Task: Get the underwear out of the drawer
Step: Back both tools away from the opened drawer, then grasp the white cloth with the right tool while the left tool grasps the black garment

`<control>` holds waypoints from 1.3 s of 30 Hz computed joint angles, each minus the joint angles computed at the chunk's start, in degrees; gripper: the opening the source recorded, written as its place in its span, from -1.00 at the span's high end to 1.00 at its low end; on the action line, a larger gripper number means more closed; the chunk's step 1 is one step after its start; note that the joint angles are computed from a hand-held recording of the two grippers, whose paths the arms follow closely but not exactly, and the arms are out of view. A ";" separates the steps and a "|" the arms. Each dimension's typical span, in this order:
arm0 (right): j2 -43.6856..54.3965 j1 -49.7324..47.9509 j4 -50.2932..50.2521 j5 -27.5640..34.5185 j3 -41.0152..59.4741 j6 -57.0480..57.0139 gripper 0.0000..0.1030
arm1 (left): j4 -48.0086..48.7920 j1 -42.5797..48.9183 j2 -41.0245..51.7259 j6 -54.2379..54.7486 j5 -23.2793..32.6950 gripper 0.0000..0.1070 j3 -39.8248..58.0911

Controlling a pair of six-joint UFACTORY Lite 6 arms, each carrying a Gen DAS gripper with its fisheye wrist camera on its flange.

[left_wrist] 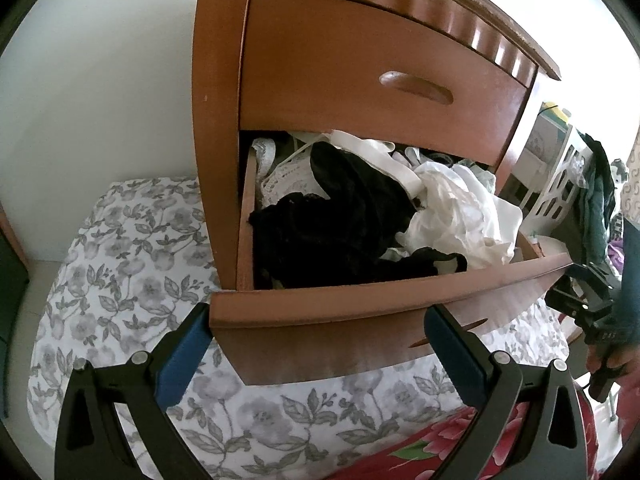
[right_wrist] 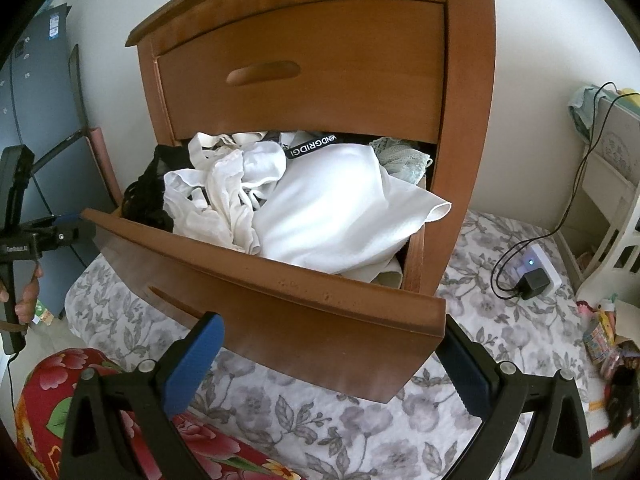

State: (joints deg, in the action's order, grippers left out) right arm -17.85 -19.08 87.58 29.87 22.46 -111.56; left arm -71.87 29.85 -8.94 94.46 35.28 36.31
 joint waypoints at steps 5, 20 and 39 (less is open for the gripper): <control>-0.28 0.39 0.03 -0.36 -0.16 0.51 -1.00 | -0.01 0.26 0.00 0.02 0.09 -0.92 -0.06; -0.75 -1.88 -5.73 0.37 2.76 7.42 -1.00 | 8.63 2.64 -4.32 -9.35 1.68 -0.92 2.05; 13.20 24.89 -51.41 0.42 34.67 69.46 -1.00 | 40.57 -16.85 13.49 -62.89 5.17 -0.92 35.05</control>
State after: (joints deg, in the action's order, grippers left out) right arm -4.65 5.81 36.17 30.29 57.13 -42.10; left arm -31.30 13.00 4.55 31.57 40.45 71.35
